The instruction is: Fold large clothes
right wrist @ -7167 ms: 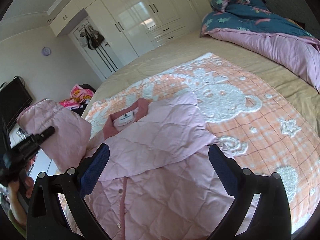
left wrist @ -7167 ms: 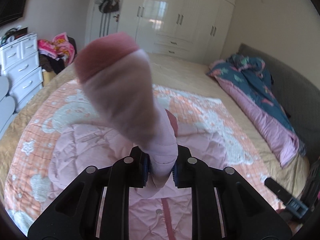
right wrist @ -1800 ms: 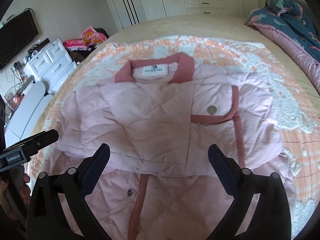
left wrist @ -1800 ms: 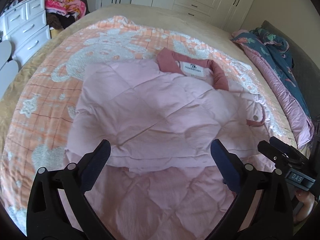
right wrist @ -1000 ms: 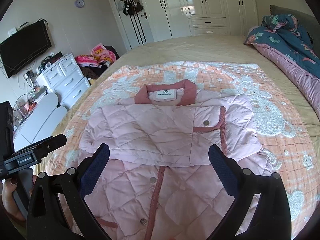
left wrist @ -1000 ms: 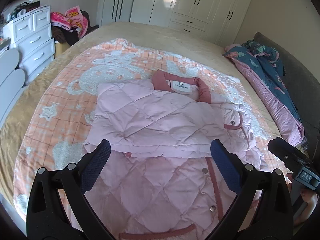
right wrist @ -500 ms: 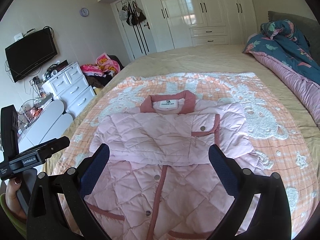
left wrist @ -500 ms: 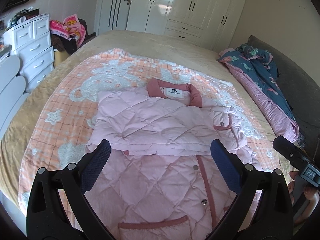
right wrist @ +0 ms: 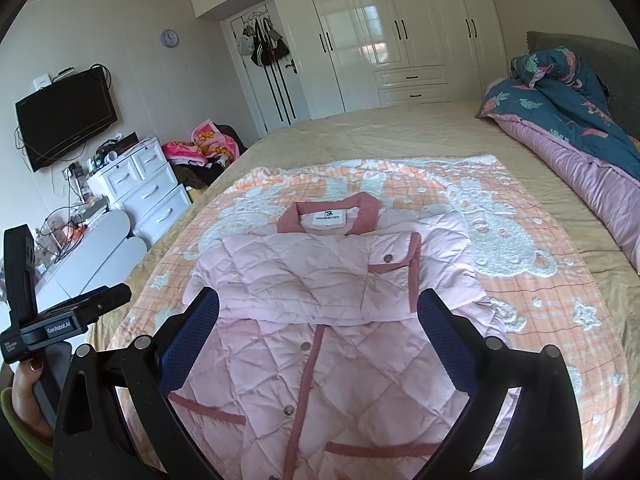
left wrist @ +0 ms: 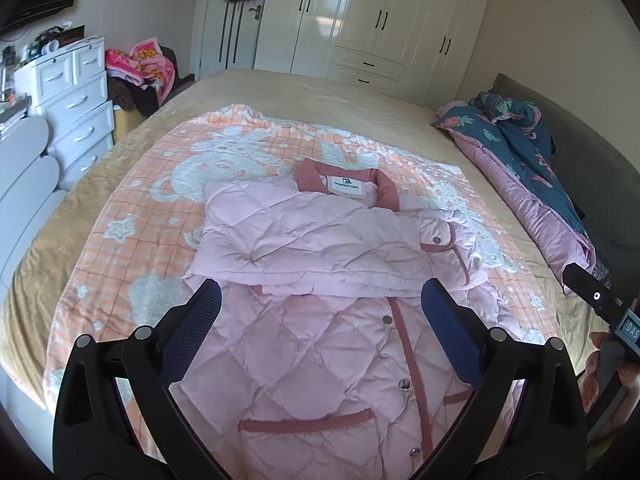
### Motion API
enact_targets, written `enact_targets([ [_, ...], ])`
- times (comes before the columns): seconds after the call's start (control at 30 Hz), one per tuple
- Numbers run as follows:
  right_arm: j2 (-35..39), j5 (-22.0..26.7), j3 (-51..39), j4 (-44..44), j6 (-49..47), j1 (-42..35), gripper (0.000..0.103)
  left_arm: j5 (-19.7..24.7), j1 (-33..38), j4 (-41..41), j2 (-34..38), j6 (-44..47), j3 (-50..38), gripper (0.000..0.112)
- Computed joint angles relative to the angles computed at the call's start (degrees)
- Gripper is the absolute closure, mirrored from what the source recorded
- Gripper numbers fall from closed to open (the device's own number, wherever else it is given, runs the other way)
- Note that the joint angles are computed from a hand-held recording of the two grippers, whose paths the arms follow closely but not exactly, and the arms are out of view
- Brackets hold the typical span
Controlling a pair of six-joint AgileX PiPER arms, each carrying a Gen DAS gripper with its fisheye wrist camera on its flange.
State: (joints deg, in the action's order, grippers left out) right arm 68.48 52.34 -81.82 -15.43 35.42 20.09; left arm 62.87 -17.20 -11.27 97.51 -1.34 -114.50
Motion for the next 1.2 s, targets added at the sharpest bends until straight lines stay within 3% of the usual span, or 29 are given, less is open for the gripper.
enact_targets([
  [1.2, -13.38, 0.49, 16.66, 1.48, -0.95, -1.68, 0.004, -10.39, -3.93, 6.78, -13.82, -3.64, 27.23, 0.019],
])
